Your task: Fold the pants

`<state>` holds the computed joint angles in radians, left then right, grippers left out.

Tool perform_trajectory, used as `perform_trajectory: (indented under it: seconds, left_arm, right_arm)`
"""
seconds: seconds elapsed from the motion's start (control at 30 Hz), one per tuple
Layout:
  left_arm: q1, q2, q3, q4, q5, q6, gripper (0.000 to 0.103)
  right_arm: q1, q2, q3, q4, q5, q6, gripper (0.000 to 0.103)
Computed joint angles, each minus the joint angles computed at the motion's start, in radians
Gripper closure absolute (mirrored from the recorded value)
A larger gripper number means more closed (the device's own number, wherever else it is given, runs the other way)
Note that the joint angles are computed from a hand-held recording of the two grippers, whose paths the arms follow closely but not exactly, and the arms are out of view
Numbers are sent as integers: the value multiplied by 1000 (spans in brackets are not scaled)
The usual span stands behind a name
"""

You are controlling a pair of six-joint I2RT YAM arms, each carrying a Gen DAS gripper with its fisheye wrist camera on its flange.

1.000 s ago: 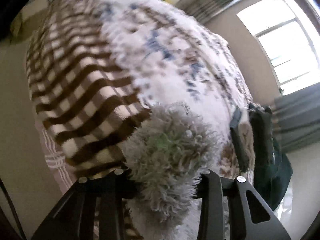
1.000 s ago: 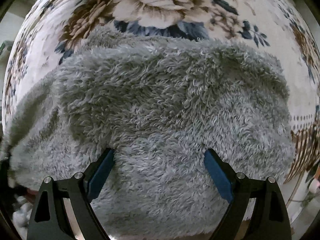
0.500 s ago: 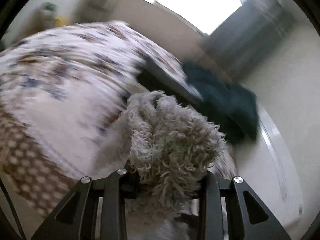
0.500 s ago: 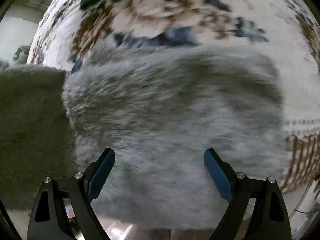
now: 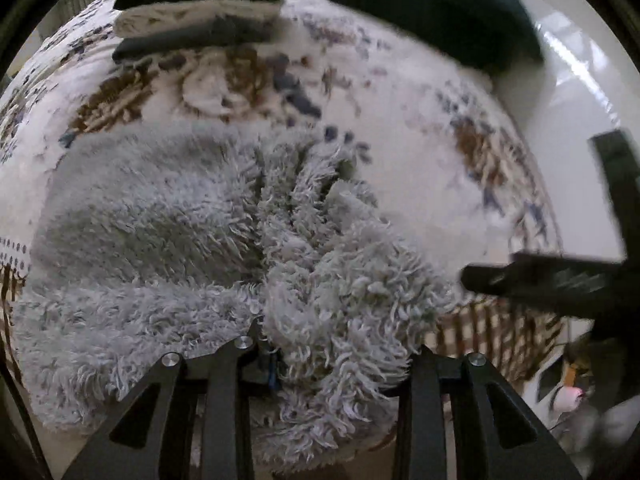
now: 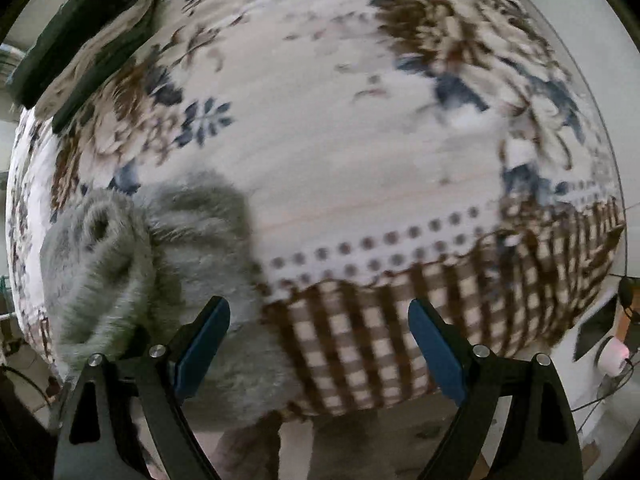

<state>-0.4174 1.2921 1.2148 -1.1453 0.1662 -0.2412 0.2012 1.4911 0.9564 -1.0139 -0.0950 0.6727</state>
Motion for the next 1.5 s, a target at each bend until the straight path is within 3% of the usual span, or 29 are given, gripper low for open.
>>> perform_trajectory:
  seconds: [0.13,0.3,0.33,0.37,0.4,0.5,0.63,0.8,0.93,0.97,1.0,1.03,1.1,1.27,1.33,1.43,1.5]
  left_arm:
    - [-104,34,15,-22,-109,-38,72]
    - [-239,72,134,-138,-247,-123,52]
    - [-245,66,160,-156,-267,-135,46]
    - [-246,60,189,-177,-277,-140,28]
    - [-241,55,213,-193,-272,-139,19]
    - [-190,41,310,-267,-260,-139,17]
    - [-53,3,414,-384,-301,-84,11]
    - [234,-59,362,-391,-473,78,11]
    - [490,-52,250,-315,-468,216,11]
    - [541,-51,225,-294,-465,242,11]
    - [580,-49,208,-279,-466,265,11]
    - [604,-45,195,-266,-470,277,11]
    - [670,-44,188,-254,-443,306,11]
    - [739,3,232,-274,-342,309,11]
    - [735,32,260,-283,-294,297,11]
    - [704,94,315,-288,-219,266,11]
    - [667,155,350,-283,-173,251,11]
  right_arm:
    - [-51,-24,-19,2,1,-48,10]
    - [-75,-65,-26,-14,2,-73,10]
    - [-75,-71,-24,-17,3,-76,10]
    - [-76,-76,-21,-17,4,-83,10]
    - [-74,-78,-18,-15,4,-87,10]
    - [-83,-87,-1,-2,-46,-107,10]
    - [-73,-79,7,79,-212,-89,10]
    - [19,40,21,261,-374,-18,10]
    - [93,237,63,384,-463,33,10]
    - [111,297,84,390,-484,41,15]
    - [125,318,83,409,-491,58,47]
    - [142,322,89,408,-459,70,61]
    - [162,293,97,380,-418,57,71]
    - [69,18,57,231,-378,53,72]
    - [-5,-24,60,148,-375,2,72]
    - [-89,50,44,101,-349,-114,71]
    - [-114,140,9,146,-367,-137,59]
